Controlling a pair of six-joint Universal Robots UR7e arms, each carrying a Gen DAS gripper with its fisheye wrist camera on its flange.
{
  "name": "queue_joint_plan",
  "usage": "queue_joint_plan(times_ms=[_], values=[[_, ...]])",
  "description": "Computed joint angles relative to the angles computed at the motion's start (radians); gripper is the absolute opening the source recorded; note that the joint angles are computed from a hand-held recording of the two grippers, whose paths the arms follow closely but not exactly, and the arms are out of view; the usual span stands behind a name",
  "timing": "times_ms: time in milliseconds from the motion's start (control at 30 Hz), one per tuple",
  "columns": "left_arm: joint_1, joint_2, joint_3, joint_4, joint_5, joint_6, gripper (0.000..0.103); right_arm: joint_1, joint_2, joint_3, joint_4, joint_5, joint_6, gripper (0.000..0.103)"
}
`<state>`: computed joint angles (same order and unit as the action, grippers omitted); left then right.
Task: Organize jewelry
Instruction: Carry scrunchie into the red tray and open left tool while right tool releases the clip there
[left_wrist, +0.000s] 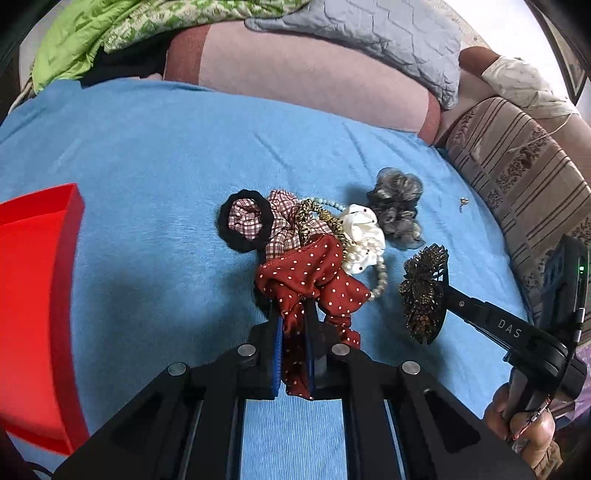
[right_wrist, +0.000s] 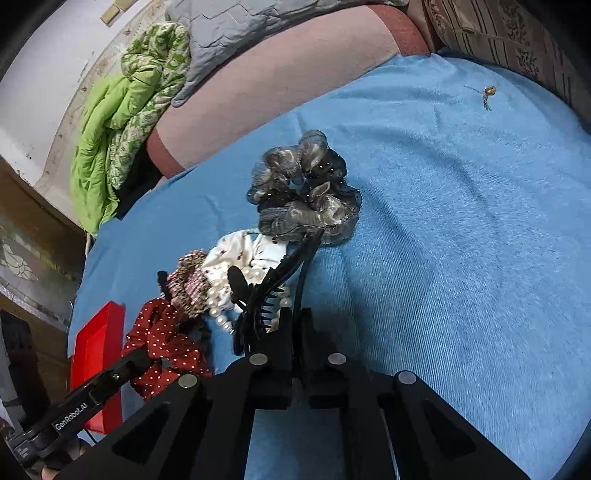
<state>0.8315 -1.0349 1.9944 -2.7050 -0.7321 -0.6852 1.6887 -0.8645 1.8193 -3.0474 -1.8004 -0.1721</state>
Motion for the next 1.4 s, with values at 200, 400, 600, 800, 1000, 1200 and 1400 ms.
queue_joint_plan(times_ms=[200, 400, 600, 800, 1000, 1200, 1400], values=[[-0.064, -0.087, 0.076, 0.030, 0.047, -0.059, 0.009, 0.018, -0.053, 0.059, -0.025, 0.011, 0.002, 0.005], [-0.115, -0.200, 0.150, 0.097, 0.114, -0.139, 0.009, 0.069, -0.076, 0.082, -0.011, 0.018, -0.016, 0.005], [-0.144, -0.376, 0.231, 0.278, 0.199, -0.283, 0.009, 0.129, -0.063, 0.076, 0.026, 0.032, -0.041, 0.005], [-0.122, -0.557, 0.277, 0.516, 0.256, -0.450, 0.009, 0.199, -0.011, 0.030, 0.107, 0.047, -0.054, 0.005], [-0.055, -0.653, 0.262, 0.659, 0.291, -0.491, 0.009, 0.258, 0.083, -0.073, 0.217, 0.080, -0.026, 0.005], [0.049, -0.641, 0.206, 0.656, 0.321, -0.395, 0.009, 0.303, 0.212, -0.219, 0.316, 0.126, 0.016, 0.005], [0.147, -0.610, 0.169, 0.575, 0.321, -0.274, 0.009, 0.324, 0.370, -0.406, 0.435, 0.155, 0.062, 0.005]])
